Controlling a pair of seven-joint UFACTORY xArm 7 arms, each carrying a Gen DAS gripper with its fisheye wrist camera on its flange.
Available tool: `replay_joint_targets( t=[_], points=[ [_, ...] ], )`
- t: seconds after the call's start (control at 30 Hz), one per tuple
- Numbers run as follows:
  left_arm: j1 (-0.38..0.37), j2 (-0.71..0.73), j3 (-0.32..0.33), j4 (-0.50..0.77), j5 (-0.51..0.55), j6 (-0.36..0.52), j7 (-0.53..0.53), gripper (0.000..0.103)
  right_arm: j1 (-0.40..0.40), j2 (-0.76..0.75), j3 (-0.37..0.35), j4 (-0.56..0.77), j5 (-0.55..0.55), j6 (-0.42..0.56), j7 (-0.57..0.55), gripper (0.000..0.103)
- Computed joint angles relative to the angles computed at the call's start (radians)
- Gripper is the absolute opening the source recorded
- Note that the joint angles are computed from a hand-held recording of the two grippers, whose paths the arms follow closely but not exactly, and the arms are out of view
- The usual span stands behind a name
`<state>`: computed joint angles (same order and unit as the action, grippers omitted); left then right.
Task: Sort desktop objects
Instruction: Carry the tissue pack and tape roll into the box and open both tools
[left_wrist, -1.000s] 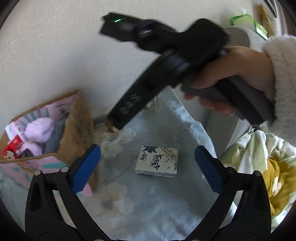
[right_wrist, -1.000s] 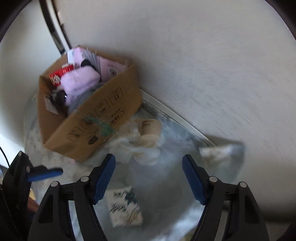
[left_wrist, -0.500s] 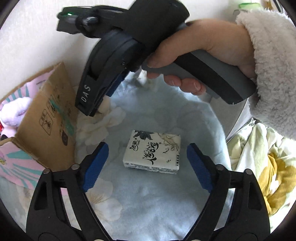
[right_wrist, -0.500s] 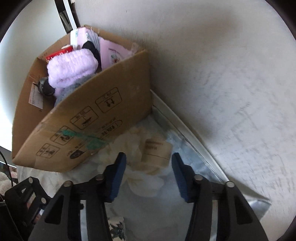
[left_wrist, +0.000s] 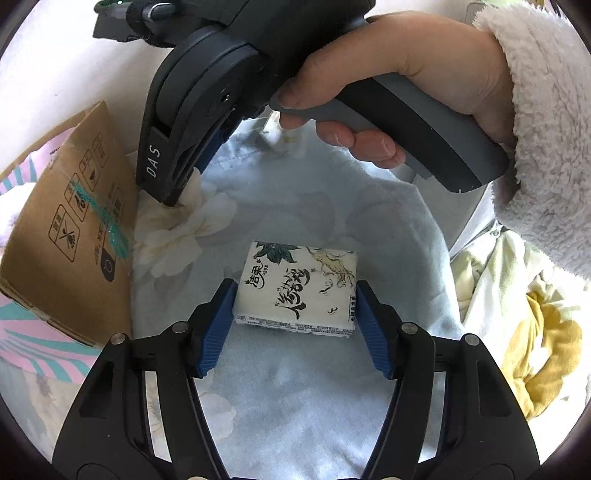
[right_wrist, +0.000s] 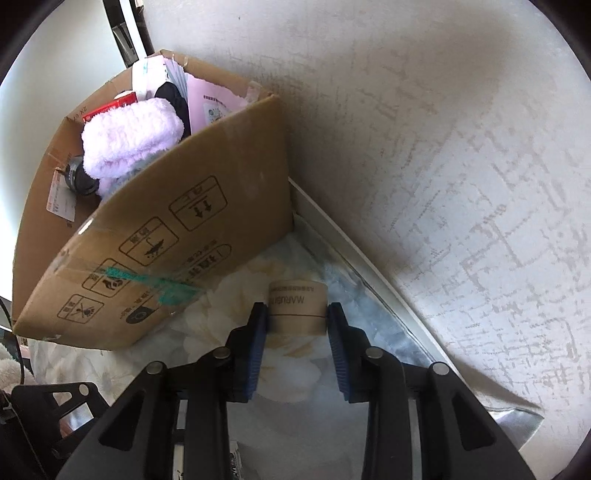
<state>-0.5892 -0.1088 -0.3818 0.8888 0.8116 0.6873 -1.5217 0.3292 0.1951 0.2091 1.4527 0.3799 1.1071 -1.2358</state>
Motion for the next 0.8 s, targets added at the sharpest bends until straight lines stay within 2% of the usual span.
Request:
replay_joint_targets(
  t=[0.4,0.63,0.7,0.77,0.8],
  points=[
    [0.022,-0.142,-0.029,-0.007,-0.11,0.033,0.132,0.061,-0.023,-0.073,-0.022,0.027,0.026,0.071,0.018,0.03],
    [0.052,-0.322,-0.028,-0.026,-0.252,0.081,0.311,0.061,-0.034,-0.125,-0.043,0.096,0.031,0.15,0.074,0.03],
    [0.073,-0.347,-0.018,-0.012,-0.279,0.089,0.366,0.061,0.017,-0.055,-0.021,0.224,0.006,0.149,0.179,0.03],
    [0.084,-0.39,-0.014,-0.005,-0.316,0.115,0.417,0.061,0.009,-0.067,-0.014,0.263,0.0,0.195,0.212,0.03],
    [0.086,-0.414,0.0,-0.006,-0.34,0.128,0.455,0.061,-0.007,-0.099,-0.021,0.239,0.019,0.212,0.199,0.03]
  ],
)
